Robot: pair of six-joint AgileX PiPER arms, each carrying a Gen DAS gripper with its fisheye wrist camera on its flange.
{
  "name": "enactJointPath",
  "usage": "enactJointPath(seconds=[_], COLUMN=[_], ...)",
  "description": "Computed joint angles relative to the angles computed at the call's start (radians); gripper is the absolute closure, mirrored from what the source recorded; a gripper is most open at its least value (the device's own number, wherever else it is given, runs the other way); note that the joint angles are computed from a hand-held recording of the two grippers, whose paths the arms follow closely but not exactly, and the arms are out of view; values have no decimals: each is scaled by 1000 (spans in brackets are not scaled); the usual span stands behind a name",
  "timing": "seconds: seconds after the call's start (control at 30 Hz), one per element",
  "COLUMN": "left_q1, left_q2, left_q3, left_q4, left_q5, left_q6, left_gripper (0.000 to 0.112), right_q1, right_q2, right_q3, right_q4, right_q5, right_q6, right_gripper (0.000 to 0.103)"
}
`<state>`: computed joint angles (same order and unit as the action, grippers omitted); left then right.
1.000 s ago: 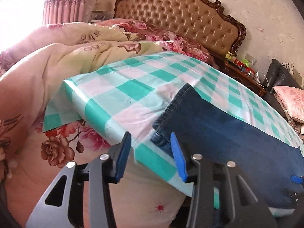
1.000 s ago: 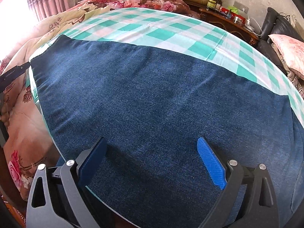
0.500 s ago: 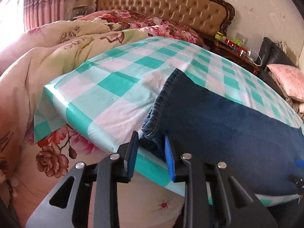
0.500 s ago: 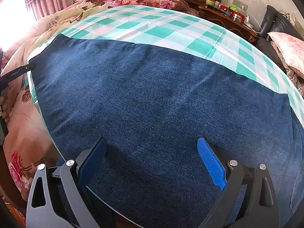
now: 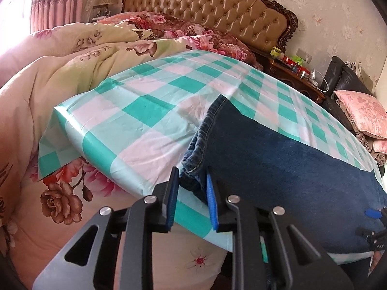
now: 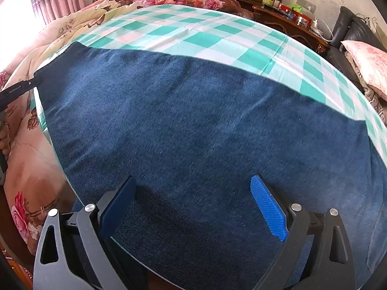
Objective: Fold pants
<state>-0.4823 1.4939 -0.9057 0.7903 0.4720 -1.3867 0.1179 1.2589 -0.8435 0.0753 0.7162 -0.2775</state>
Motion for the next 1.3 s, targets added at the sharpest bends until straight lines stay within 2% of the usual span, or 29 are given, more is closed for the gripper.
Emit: enactJointPath(seconds=[0.1, 0.17, 0.3, 0.43, 0.47, 0.53, 0.57, 0.63, 0.9, 1.0, 1.17, 1.3], left_q1=[-2, -5, -6, -6, -5, -4, -1, -7, 3, 9, -2, 15], left_q2=[1, 3, -1, -4, -3, -9, -9, -22, -27, -4, 48, 44], left_q3=[0, -6, -4, -2, -2, 7, 7, 24, 34, 7, -50, -36], left_q4=[4, 1, 4, 3, 5, 6, 4, 36, 20, -14, -70, -80], left_q5=[2, 7, 5, 6, 8, 6, 2, 7, -8, -4, 43, 13], left_q6=[-5, -1, -7, -5, -7, -12, -7, -41, -4, 51, 146, 139], left_gripper=[90, 90, 90, 90, 88, 84, 72, 63, 63, 72, 78, 80], right_q1=[-31, -32, -39, -24, -34, -42, -38, -32, -27, -29, -23, -13], right_q2=[43, 106, 251, 370, 372, 371, 366, 354, 363, 370, 308, 243], right_q3=[-77, -154, -298, -371, -359, -359, -352, -332, -345, -363, -320, -277], right_q4=[3, -63, -123, -231, -217, -205, -218, -244, -251, -240, -228, -205], right_q5=[-18, -42, -36, -33, -60, -57, -61, -83, -73, -50, -58, -48], right_q6=[16, 93, 159, 247, 241, 229, 237, 251, 260, 263, 274, 268], right_gripper=[20, 24, 27, 32, 33, 33, 33, 33, 31, 31, 31, 31])
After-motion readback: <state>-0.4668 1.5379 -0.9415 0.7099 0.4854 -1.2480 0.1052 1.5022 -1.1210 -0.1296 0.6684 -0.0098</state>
